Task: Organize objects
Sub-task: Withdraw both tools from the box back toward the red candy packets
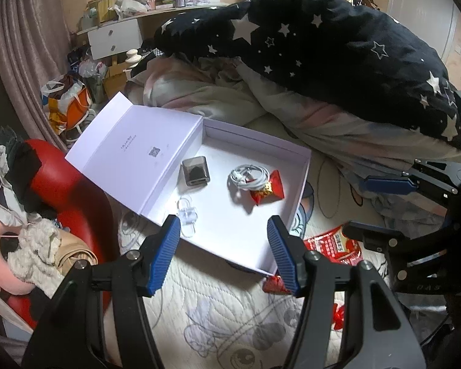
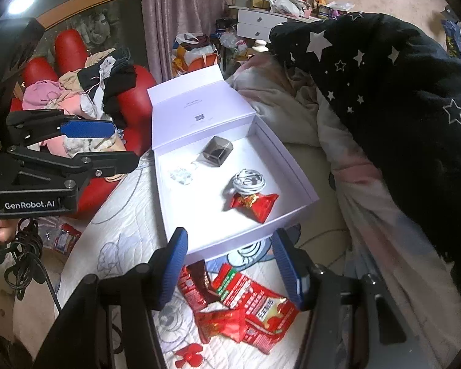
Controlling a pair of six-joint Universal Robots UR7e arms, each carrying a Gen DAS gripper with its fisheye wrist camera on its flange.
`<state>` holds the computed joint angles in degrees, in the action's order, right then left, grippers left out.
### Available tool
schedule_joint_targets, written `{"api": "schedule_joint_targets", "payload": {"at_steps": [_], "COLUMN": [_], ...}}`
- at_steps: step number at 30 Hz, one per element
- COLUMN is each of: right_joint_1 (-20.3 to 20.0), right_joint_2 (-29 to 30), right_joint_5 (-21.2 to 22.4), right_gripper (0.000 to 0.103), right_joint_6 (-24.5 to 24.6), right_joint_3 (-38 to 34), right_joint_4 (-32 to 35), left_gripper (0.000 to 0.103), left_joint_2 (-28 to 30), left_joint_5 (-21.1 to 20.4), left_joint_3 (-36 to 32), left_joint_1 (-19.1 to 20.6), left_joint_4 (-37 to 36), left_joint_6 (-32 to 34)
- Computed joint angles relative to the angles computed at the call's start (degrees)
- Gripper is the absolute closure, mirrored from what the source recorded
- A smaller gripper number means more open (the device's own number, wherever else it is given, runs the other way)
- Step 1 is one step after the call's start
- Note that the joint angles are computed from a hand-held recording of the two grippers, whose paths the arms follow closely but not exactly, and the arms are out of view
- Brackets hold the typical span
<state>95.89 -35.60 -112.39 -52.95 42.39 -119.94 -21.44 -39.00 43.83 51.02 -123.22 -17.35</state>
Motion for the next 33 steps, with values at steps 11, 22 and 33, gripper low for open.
{"api": "schedule_joint_targets", "payload": {"at_steps": [11, 22, 33], "right_joint_1": [-0.97, -2.67, -5.26], "right_joint_2": [-7.31, -12.24, -13.67], "right_joint_5": [-0.48, -1.0, -1.69], "right_gripper": [0.045, 0.045, 0.045], "right_joint_6": [0.47, 0.12, 1.57], "right_joint_3": [12.28, 20.91, 24.12], "right_joint_4": [-3.7, -6.03, -5.47], "left_gripper": [0.045, 0.045, 0.045], "left_joint_2": [-2.44, -3.64, -2.15], "left_joint_5": [-1.89, -4.28, -8.09], "left_joint_3": [6.66, 11.17, 11.83], "left_joint_1": [-1.59, -2.19, -1.26], "left_joint_4": [-0.28, 0.61, 2.78], "left_joint_6": [-3.68, -7.5, -9.84]}}
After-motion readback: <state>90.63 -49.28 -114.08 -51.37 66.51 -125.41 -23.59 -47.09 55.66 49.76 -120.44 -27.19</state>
